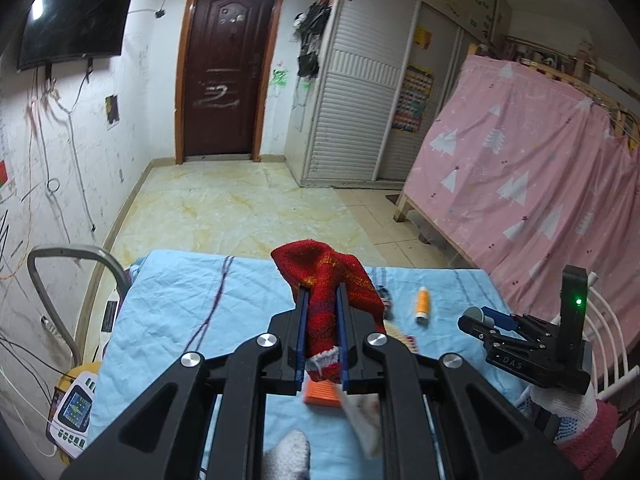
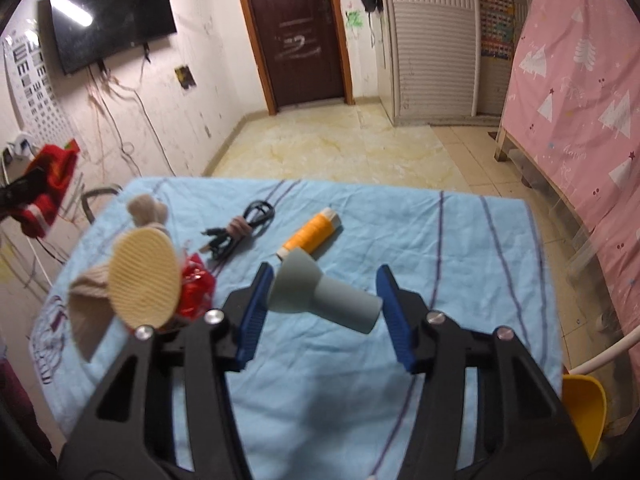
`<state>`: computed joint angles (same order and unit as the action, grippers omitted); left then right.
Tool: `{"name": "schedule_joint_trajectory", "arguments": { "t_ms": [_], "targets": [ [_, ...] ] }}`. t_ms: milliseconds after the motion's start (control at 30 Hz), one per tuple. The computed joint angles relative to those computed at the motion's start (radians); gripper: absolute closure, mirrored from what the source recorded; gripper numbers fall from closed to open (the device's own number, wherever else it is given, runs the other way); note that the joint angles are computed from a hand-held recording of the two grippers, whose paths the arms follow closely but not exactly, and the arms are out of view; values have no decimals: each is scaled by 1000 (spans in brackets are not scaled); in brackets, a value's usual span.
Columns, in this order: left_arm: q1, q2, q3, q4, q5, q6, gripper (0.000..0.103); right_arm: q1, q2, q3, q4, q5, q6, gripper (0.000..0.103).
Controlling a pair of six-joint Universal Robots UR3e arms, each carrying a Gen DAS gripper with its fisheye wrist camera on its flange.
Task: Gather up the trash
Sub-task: 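Carry the nozzle and red sock to the yellow bin and release both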
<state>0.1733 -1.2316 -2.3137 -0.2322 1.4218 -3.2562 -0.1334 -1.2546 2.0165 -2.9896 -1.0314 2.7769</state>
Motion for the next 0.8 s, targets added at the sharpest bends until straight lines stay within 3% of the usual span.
{"name": "schedule_joint_trajectory", "arguments": {
  "t_ms": [200, 467, 633, 800],
  "targets": [
    [-182, -55, 79, 1, 113, -59, 99, -144, -160, 152, -3, 106, -65, 52],
    [-465, -224, 253, 0, 284, -137, 99, -434, -367, 328, 105, 273, -210, 52],
    [-629, -370, 413, -24, 368, -171, 99, -676, -494, 402, 307, 387, -379, 52],
    [-751, -533, 601, -74, 413, -188, 99, -857, -525, 416, 481, 430, -543, 52]
  ]
}}
